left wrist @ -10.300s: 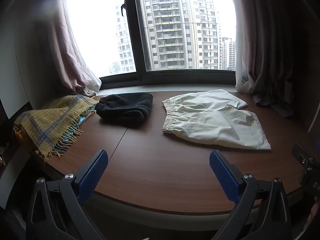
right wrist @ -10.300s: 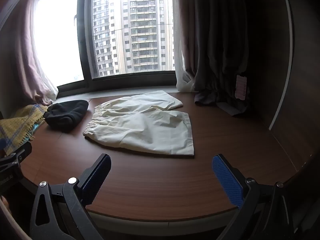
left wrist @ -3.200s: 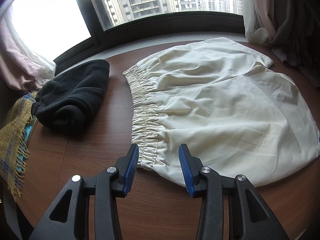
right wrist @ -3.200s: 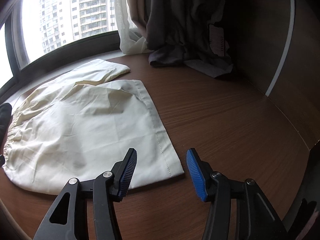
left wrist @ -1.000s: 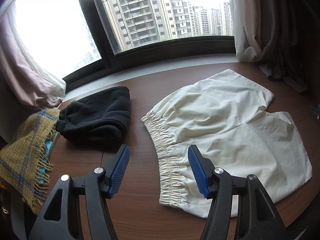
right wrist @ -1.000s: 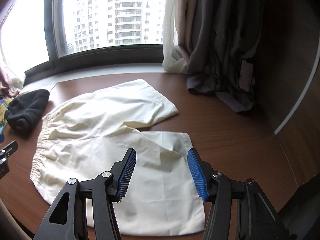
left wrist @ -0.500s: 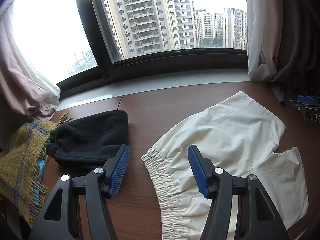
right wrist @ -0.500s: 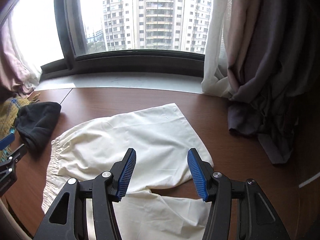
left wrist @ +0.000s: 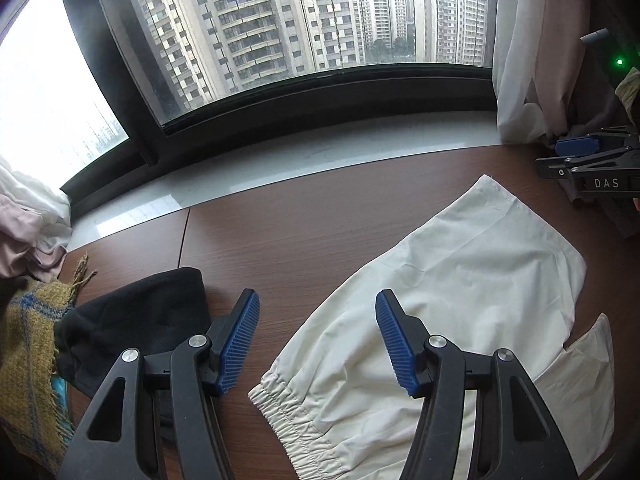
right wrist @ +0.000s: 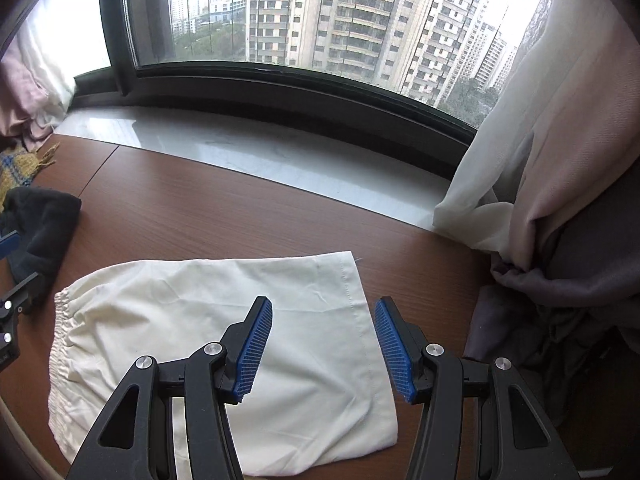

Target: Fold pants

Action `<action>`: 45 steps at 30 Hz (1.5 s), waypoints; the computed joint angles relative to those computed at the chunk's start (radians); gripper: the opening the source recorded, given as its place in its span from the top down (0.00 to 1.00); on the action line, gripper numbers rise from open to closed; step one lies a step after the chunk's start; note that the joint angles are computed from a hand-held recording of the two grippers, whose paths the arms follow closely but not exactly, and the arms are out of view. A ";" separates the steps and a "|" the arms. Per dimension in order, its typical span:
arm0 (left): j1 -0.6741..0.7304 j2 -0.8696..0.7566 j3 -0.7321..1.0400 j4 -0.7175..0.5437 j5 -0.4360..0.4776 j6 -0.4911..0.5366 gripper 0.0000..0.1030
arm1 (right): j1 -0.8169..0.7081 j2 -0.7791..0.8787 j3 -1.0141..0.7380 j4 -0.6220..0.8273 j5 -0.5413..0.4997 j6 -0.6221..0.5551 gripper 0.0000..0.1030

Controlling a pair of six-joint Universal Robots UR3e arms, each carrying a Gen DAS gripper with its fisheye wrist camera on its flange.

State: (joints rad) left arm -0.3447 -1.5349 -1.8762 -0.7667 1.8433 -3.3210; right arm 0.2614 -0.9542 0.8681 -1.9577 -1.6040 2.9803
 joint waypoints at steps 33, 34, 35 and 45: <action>0.061 -0.477 0.249 0.069 -0.185 0.186 0.42 | -0.130 0.520 -0.458 0.039 0.219 -0.153 0.45; 0.065 -0.478 0.249 0.069 -0.192 0.185 0.42 | -0.131 0.507 -0.429 0.017 0.220 -0.154 0.44; 0.067 -0.481 0.250 0.070 -0.194 0.185 0.42 | -0.134 0.500 -0.410 0.003 0.221 -0.159 0.44; 0.086 -0.471 0.235 0.074 -0.245 0.190 0.67 | -0.156 0.401 -0.231 -0.072 0.261 -0.218 0.65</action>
State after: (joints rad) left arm -0.2584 -2.0063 -1.6407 -0.6929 1.5978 -3.1306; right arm 0.1053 -0.5530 0.6374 -2.0292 -1.3431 2.7618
